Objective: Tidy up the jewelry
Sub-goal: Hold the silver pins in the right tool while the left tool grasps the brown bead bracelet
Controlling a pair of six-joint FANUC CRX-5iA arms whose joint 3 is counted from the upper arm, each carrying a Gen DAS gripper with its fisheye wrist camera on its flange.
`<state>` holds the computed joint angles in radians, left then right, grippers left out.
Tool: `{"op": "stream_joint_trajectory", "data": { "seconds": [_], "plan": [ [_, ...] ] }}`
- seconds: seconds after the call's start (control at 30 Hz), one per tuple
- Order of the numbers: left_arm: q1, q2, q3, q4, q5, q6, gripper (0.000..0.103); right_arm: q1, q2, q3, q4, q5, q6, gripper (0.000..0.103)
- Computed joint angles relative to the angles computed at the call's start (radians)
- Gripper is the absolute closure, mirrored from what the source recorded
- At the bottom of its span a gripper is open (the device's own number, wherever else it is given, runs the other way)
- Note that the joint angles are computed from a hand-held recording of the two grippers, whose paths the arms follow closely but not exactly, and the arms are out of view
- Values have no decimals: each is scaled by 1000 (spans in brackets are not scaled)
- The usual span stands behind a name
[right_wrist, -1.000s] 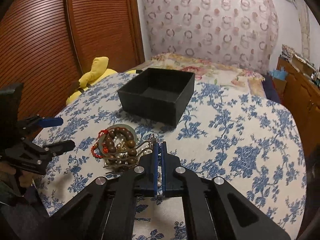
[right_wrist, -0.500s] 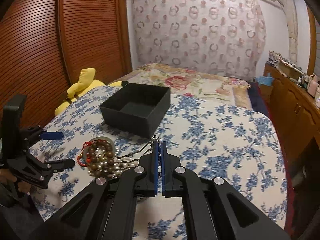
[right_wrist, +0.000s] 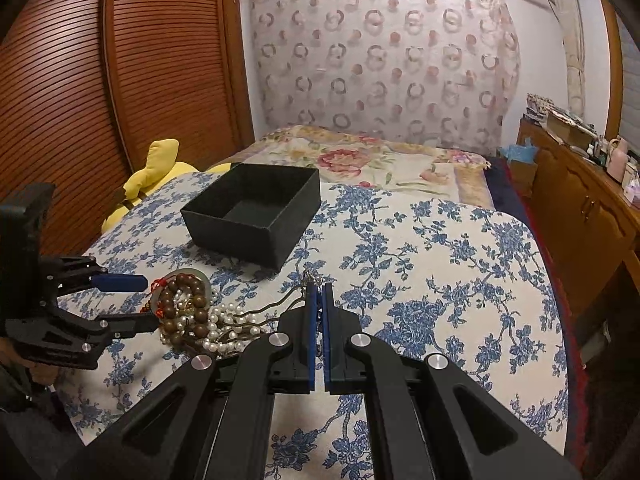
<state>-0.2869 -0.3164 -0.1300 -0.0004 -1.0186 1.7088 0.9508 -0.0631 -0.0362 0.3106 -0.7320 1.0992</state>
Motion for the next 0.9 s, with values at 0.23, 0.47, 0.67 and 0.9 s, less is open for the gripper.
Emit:
{"op": "stream_joint_trajectory", "data": {
  "seconds": [0.23, 0.47, 0.67, 0.9],
  "plan": [
    [50, 19, -30, 100, 28, -89, 58, -2, 4, -5, -14, 2, 5, 100],
    [50, 37, -27, 103, 33, -108, 56, -1, 6, -7, -20, 1, 9, 100],
    [29, 40, -12, 60, 22, -80, 71, -1, 6, -8, -20, 2, 9, 100],
    [24, 29, -26, 65, 38, -78, 86, -1, 5, -14, -21, 3, 6, 100]
  ]
}}
